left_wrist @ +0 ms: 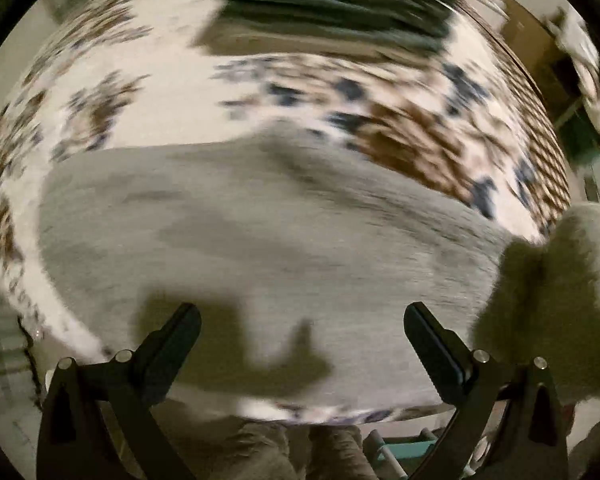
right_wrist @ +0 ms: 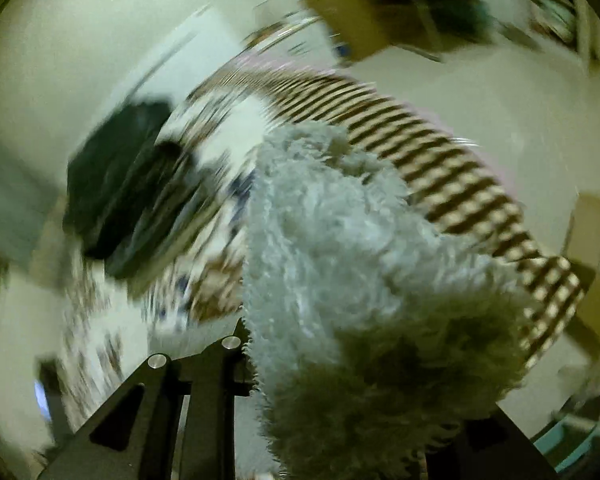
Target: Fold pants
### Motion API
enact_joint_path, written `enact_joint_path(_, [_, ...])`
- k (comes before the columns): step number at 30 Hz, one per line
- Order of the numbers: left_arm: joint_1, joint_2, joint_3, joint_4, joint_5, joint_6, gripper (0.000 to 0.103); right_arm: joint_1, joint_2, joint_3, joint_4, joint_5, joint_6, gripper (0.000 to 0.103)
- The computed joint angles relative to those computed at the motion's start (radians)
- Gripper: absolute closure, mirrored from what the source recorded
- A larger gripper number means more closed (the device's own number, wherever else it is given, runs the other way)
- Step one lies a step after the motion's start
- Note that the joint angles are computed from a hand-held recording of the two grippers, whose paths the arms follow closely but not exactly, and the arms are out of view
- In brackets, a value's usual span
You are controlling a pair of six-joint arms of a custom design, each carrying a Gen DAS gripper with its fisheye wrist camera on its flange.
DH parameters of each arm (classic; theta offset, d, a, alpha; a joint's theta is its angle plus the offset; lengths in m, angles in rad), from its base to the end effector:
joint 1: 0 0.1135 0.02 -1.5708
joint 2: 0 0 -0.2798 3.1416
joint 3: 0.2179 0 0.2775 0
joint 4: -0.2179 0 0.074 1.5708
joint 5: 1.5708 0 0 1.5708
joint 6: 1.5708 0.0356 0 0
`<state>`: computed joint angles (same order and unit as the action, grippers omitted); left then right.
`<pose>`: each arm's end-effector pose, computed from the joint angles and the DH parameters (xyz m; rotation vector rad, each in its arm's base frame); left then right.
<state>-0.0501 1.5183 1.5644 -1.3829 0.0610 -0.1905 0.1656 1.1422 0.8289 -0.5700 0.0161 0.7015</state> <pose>0.2981 -0.0171 0.3588 -0.1939 2.9074 -0.1294 0.2462 0.0406 0.2569 0.6656 2.3973 0.3560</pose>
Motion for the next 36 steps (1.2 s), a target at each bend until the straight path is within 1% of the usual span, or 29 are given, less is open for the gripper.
enact_joint_path(2, [0.137,-0.038,-0.027,-0.021,0.009,0.067,0.0,0.202,0.133,0.075,-0.004,0.102,0.047,0.079])
enact_joint_path(4, [0.25,-0.068,-0.061,-0.028,0.014,0.12,0.0,0.368,0.295,0.159,0.015,0.172,0.083,0.079])
enact_joint_path(5, [0.332,-0.076,-0.076,-0.03,0.014,0.159,0.0,0.427,0.358,0.196,0.015,0.201,0.089,0.079])
enact_joint_path(8, [0.495,-0.083,-0.119,-0.008,0.0,0.242,0.0,0.578,0.581,0.31,0.041,0.244,0.096,0.079])
enact_joint_path(9, [0.527,-0.081,-0.131,0.002,-0.007,0.258,0.0,0.614,0.649,0.359,0.036,0.249,0.103,0.079])
enact_joint_path(10, [0.558,-0.079,-0.145,0.014,-0.013,0.273,0.0,0.647,0.714,0.408,0.026,0.249,0.109,0.079])
enact_joint_path(12, [0.631,-0.064,-0.155,0.028,-0.018,0.311,0.0,0.706,0.853,0.526,-0.032,0.267,0.103,0.078])
enact_joint_path(13, [0.658,-0.056,-0.156,0.031,-0.013,0.318,0.0,0.721,0.919,0.592,-0.076,0.263,0.087,0.074])
enact_joint_path(14, [0.674,-0.052,-0.155,0.029,-0.006,0.323,0.0,0.733,0.979,0.655,-0.12,0.244,0.07,0.066])
enact_joint_path(15, [0.69,-0.046,-0.15,0.027,0.01,0.323,0.0,0.737,1.008,0.687,-0.141,0.214,0.049,0.047])
enact_joint_path(16, [0.695,-0.047,-0.145,0.022,0.019,0.323,0.0,0.736,1.006,0.684,-0.124,0.161,0.022,0.035])
enact_joint_path(17, [0.694,-0.046,-0.137,0.017,0.039,0.317,0.0,0.734,0.967,0.636,-0.072,0.105,0.006,0.02])
enact_joint_path(18, [0.684,-0.045,-0.126,0.012,0.053,0.311,0.0,0.733,0.913,0.574,-0.017,0.065,0.008,0.016])
enact_joint_path(20, [0.654,-0.05,-0.115,0.005,0.082,0.297,0.0,0.727,0.782,0.442,0.05,0.017,0.039,0.015])
enact_joint_path(22, [0.601,-0.052,-0.102,0.001,0.12,0.278,0.0,0.702,0.642,0.311,0.076,-0.016,0.089,0.012])
enact_joint_path(25, [0.474,-0.042,-0.085,0.008,0.173,0.245,0.0,0.621,0.442,0.139,0.038,-0.033,0.167,0.012])
enact_joint_path(27, [0.386,-0.032,-0.091,0.043,0.159,0.234,0.0,0.547,0.346,0.056,-0.02,-0.03,0.198,0.012])
enact_joint_path(30, [0.262,0.031,-0.089,0.088,0.146,0.221,0.0,0.425,0.281,-0.02,-0.073,-0.03,0.171,0.012])
enact_joint_path(31, [0.227,0.047,-0.098,0.108,0.14,0.213,0.0,0.375,0.283,-0.027,-0.074,-0.039,0.147,0.012])
enact_joint_path(32, [0.184,0.085,-0.102,0.128,0.136,0.211,0.002,0.33,0.282,-0.039,-0.065,-0.05,0.13,0.012])
enact_joint_path(33, [0.159,0.109,-0.106,0.136,0.135,0.211,0.015,0.312,0.28,-0.057,-0.052,-0.051,0.13,0.012])
enact_joint_path(34, [0.139,0.137,-0.105,0.14,0.141,0.216,0.025,0.29,0.284,-0.063,-0.039,-0.055,0.124,0.012])
enact_joint_path(35, [0.124,0.175,-0.102,0.144,0.161,0.228,0.062,0.272,0.286,-0.071,-0.024,-0.06,0.12,0.012])
enact_joint_path(36, [0.123,0.189,-0.103,0.148,0.174,0.229,0.091,0.255,0.294,-0.075,-0.008,-0.063,0.114,0.012])
